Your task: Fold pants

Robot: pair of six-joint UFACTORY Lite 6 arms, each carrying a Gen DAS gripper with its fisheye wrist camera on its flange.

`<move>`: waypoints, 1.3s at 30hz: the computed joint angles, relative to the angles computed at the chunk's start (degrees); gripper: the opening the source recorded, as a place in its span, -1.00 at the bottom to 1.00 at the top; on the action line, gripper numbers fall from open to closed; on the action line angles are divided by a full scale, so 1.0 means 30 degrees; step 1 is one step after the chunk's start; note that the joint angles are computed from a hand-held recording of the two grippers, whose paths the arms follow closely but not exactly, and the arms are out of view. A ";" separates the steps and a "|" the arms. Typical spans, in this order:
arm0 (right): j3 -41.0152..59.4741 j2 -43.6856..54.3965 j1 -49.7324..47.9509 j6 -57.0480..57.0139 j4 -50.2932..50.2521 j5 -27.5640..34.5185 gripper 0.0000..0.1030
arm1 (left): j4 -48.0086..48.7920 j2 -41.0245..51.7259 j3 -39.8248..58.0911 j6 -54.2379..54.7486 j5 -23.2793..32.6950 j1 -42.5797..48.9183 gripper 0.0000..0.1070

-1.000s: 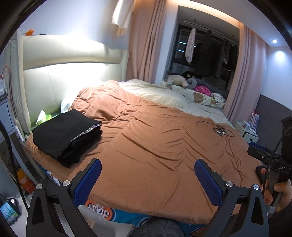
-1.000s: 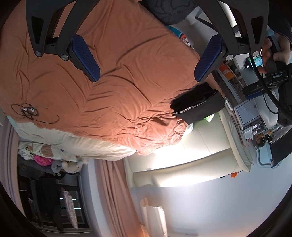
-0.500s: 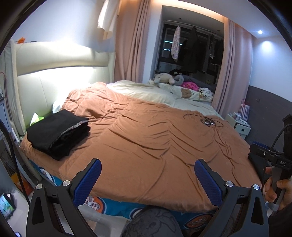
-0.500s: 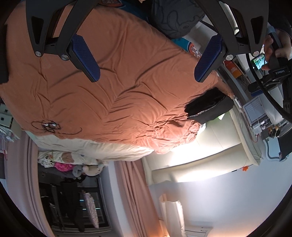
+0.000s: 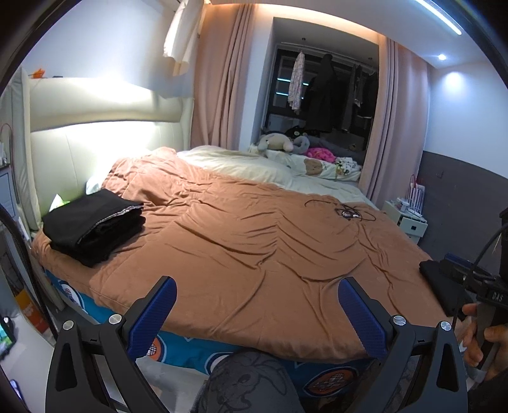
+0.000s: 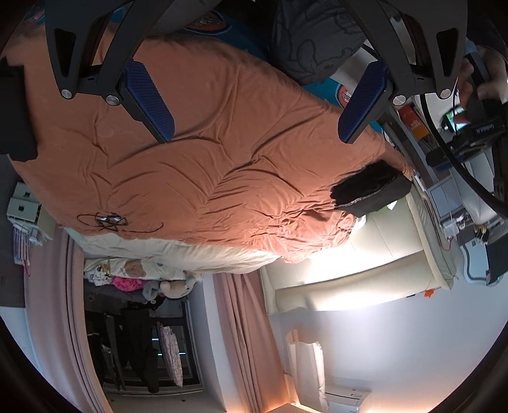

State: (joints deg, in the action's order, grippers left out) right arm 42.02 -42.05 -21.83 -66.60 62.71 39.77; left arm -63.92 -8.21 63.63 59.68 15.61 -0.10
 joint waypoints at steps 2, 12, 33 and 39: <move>-0.0696 -0.0687 -0.0025 -0.0022 -0.0129 -0.0015 1.00 | -0.0786 -0.0401 -0.0496 0.0747 -0.0191 -0.0092 0.92; -0.1685 -0.2352 -0.0871 0.0552 -0.0116 0.0366 1.00 | -0.2414 -0.0785 -0.1118 0.2545 -0.0219 0.0178 0.92; -0.2339 -0.3645 0.0864 0.2883 -0.2484 -0.1677 1.00 | -0.3498 -0.0981 -0.1537 0.3827 -0.0633 0.0354 0.92; -0.2255 -0.3561 0.1077 0.3352 -0.2883 -0.1746 1.00 | -0.3797 -0.1066 -0.1709 0.4121 -0.0990 0.0142 0.92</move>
State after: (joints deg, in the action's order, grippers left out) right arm 35.26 -52.74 -18.60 -56.54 54.06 34.53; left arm -75.31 -11.40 58.50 72.04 12.64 0.33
